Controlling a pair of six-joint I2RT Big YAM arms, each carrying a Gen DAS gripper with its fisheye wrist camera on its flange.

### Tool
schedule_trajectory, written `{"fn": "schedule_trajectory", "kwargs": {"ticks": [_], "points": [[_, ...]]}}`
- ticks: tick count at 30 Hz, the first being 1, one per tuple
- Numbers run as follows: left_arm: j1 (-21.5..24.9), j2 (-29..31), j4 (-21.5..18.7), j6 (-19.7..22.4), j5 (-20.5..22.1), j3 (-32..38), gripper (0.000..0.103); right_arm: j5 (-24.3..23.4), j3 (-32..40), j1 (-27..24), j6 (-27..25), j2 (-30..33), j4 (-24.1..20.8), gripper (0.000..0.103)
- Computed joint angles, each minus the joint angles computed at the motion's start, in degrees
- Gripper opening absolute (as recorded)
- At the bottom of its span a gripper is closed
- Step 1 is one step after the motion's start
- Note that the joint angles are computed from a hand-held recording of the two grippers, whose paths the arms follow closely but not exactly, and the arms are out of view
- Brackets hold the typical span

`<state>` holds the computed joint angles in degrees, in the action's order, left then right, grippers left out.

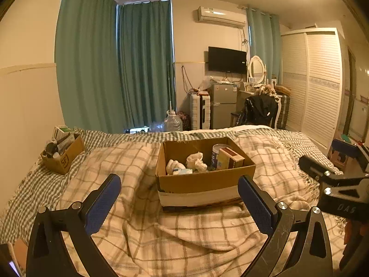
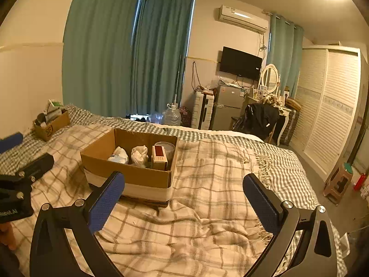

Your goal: Organize objects

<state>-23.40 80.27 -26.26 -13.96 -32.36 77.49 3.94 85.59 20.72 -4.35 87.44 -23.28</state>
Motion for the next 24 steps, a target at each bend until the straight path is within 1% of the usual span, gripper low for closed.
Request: {"fn": "schedule_trajectory", "kwargs": {"ticks": [7,11,15,24], "points": [[-0.28,0.32,-1.1,0.38,0.04,0.32,0.103,0.01,0.09,0.13,0.13,-0.65,-0.39,0.103],[0.09,0.13,-1.81,-0.94,1.03,0.51,0.103,0.16,0.17,0.19,-0.11,-0.83,-0.62,0.103],[0.03,0.03,-1.79,-0.85,0.5,0.33,0.103,0.25,0.21,0.28,-0.23,-0.99,-0.87,0.103],[0.28,-0.11,-1.99,-1.62,1.16,0.2,0.103,0.52,0.23,0.44,-0.52,-1.06,-1.14,0.103]]}}
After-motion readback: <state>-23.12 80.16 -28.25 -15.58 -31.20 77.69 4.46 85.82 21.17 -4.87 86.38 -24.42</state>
